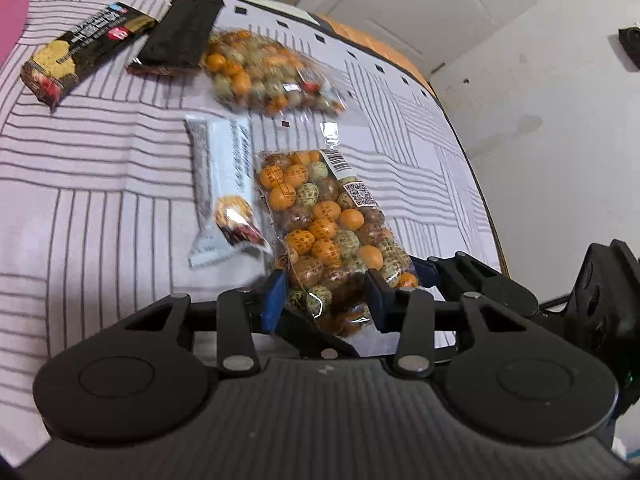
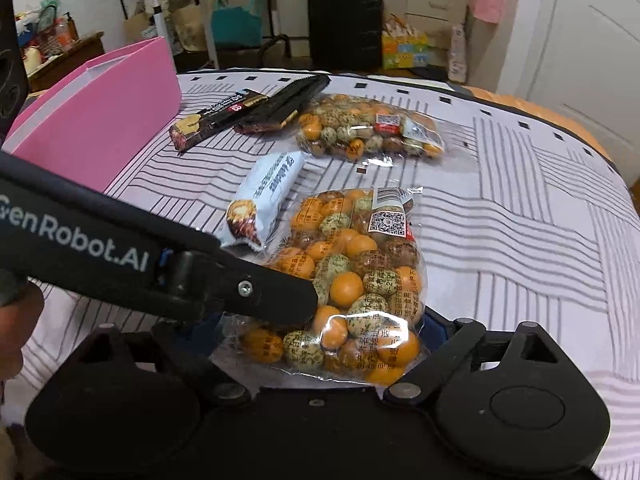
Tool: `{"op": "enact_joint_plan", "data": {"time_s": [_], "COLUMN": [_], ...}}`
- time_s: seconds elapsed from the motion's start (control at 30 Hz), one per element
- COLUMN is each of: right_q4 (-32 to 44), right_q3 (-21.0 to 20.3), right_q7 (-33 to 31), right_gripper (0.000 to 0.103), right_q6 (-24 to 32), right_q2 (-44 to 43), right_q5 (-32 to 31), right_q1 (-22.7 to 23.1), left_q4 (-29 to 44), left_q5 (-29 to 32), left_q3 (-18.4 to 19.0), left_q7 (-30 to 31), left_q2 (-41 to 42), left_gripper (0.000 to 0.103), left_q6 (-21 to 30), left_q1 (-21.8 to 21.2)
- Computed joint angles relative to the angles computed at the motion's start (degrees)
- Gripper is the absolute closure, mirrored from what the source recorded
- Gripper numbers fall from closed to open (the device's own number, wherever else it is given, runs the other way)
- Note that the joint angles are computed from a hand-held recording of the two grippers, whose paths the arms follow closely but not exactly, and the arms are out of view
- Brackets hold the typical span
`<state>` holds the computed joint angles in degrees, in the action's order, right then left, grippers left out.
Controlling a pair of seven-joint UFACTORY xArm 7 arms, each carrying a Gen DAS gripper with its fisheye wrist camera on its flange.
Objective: Organize snacks
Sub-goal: 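Grasp the large clear nut bag with the left gripper, then carry the nut bag into the pink box and open the left gripper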
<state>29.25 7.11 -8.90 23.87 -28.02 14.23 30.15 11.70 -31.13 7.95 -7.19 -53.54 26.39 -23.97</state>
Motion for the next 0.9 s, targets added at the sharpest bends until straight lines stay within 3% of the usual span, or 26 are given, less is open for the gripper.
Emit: {"op": "enact_joint_plan", "data": {"time_s": [0.27, 0.63, 0.9], "right_q4": [0.98, 5.53, 12.90], "right_q3": [0.83, 1.47, 3.03], "right_q7": [4.82, 2.74, -0.14], "right_gripper": [0.007, 0.007, 0.007], "right_q6": [9.34, 16.09, 21.61], "right_q2": [-8.14, -12.89, -11.94], "right_q5": [0.16, 2.40, 3.52], "right_q1": [-0.16, 2.95, 4.74], "left_q4": [3.66, 11.50, 13.72], "left_q5": [3.17, 9.00, 10.69], "left_q3": [-2.38, -4.48, -3.30], "left_q7": [-2.43, -4.63, -6.10], "left_q2": [-5.88, -14.65, -25.24], "left_gripper": [0.061, 0.061, 0.058], "left_q6": [12.70, 31.56, 40.42], "left_q1": [3.02, 8.73, 13.53]}}
